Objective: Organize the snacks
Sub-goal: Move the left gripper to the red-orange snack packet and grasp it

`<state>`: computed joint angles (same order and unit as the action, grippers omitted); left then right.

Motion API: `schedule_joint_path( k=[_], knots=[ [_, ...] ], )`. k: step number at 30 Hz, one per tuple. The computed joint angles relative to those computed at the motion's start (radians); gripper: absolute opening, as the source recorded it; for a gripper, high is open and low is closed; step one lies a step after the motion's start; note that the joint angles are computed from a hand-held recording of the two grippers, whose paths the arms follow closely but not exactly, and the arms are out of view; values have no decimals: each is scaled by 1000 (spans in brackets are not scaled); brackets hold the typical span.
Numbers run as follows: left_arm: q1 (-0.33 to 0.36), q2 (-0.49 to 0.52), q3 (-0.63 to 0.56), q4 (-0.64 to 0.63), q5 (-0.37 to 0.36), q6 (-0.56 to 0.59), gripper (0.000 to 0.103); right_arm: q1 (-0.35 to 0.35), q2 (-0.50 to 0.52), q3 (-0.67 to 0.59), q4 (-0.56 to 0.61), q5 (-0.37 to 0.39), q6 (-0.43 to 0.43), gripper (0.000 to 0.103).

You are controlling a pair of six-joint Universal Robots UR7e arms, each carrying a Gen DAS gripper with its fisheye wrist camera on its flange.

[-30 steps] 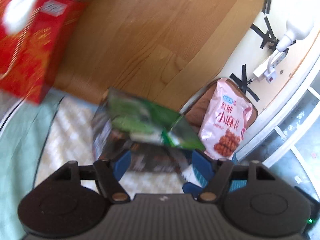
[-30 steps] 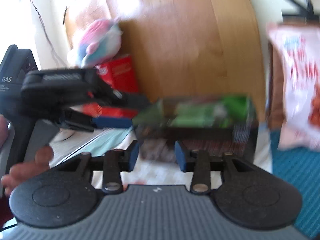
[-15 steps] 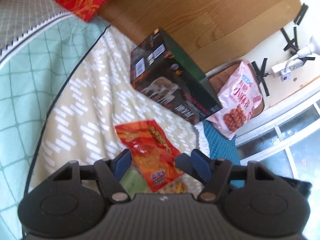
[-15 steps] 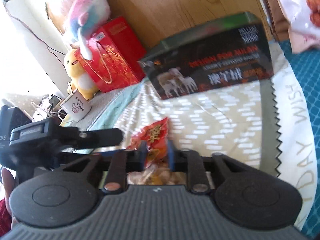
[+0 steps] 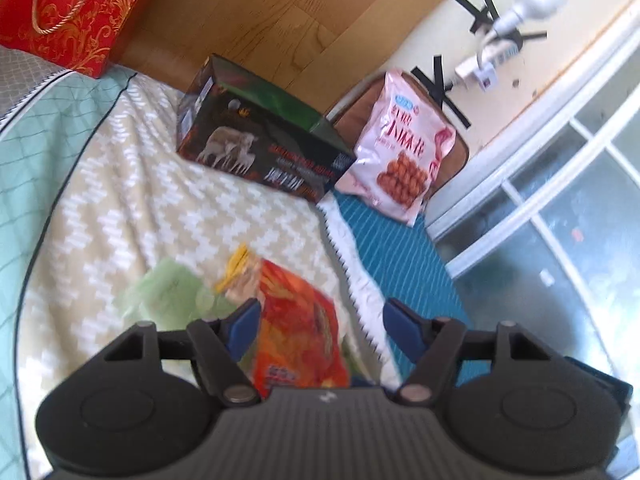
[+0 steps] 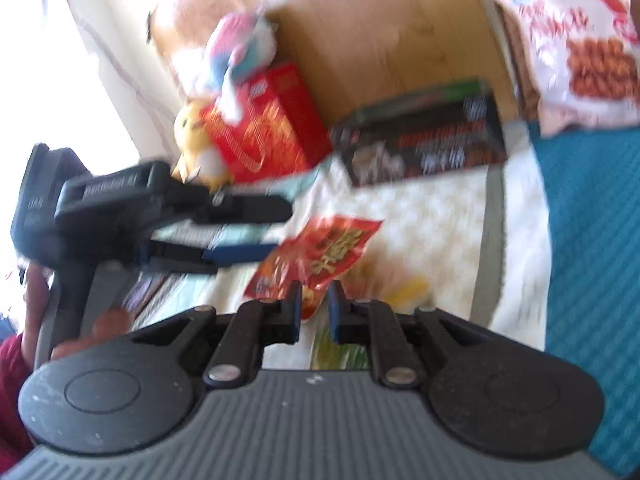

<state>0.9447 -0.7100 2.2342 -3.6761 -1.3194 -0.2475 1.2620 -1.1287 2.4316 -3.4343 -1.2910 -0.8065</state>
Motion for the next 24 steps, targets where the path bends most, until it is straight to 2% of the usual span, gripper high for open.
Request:
schedule_joint_path(
  k=[2, 4, 6, 9, 12, 14, 18, 20, 22, 24],
  knots=[
    [-10, -2, 27, -21, 28, 9, 70, -9, -16, 7, 111, 9, -41, 19],
    [3, -15, 43, -28, 5, 3, 69, -7, -18, -6, 231, 22, -66, 21],
    [5, -33, 70, -58, 13, -15, 69, 8, -7, -22, 290, 28, -80, 21],
    [-8, -64, 127, -133, 70, -23, 70, 19, -18, -15, 268, 47, -109, 23],
    [-7, -94, 184, -178, 88, -41, 71, 10, -30, 6, 173, 67, -129, 32],
    [-1, -103, 212, -180, 70, -60, 74, 6, -22, 9, 100, 58, -116, 35],
    [16, -85, 239, -171, -13, -76, 76, 26, 17, -5, 7, -59, -100, 41],
    [14, -60, 236, -162, -24, -87, 78, 17, 21, -9, 10, -83, -101, 41],
    [27, -24, 221, -156, -42, -92, 79, 3, 23, -15, 39, -70, -89, 41],
    [21, 16, 220, -228, -42, -73, 83, -32, -5, -7, 119, -35, -96, 41]
  ],
)
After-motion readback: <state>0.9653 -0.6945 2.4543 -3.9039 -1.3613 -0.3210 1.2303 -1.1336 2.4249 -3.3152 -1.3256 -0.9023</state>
